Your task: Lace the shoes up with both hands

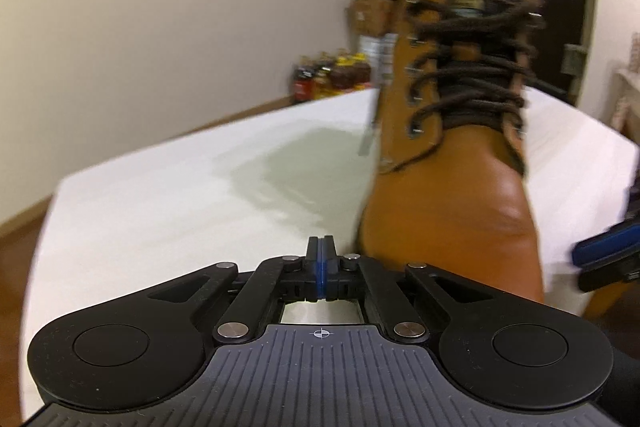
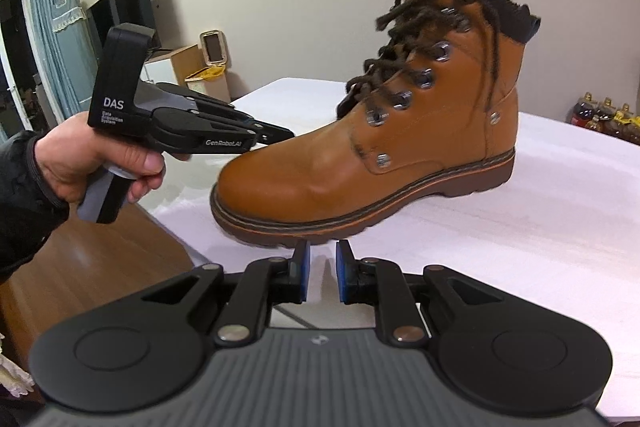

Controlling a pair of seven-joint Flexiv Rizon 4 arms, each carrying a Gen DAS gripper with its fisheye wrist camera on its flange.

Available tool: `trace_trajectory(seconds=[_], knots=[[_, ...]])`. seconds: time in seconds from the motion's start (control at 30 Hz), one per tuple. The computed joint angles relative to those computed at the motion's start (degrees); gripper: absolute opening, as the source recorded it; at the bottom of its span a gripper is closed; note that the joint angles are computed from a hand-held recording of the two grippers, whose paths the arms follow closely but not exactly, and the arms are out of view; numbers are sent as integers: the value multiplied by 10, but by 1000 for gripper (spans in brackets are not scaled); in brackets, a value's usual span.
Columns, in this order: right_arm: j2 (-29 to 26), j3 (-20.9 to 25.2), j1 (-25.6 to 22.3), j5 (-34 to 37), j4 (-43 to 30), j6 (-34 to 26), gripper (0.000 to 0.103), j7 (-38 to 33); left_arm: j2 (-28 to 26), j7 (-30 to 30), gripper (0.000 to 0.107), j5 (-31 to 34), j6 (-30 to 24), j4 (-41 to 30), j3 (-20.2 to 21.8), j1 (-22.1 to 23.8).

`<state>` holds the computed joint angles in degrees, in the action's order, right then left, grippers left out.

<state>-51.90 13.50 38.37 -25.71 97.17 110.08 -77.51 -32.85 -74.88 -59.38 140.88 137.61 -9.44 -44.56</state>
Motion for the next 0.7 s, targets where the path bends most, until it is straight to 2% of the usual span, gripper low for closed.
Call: trace_trajectory(seconds=[0.07,0.23,0.43,0.57,0.67,0.7], knots=[[2,-2,1,2,5,2,16,-1,-20,66,0,-87,25,-37,-10,-44],[16,-4,-7,23,41,17,16,8,-53,137,0,-194,86,-105,-61,-73],[37,-44,15,76,77,42,16,13,-84,201,0,-233,131,-163,-108,-74],[41,-41,2,88,85,48,16,20,-75,220,0,-218,117,-156,-118,-61],[47,-59,12,100,90,66,16,7,-53,247,11,-224,124,-142,-112,-63],[51,-70,24,112,92,71,16,1,-55,259,12,-225,132,-145,-109,-64]])
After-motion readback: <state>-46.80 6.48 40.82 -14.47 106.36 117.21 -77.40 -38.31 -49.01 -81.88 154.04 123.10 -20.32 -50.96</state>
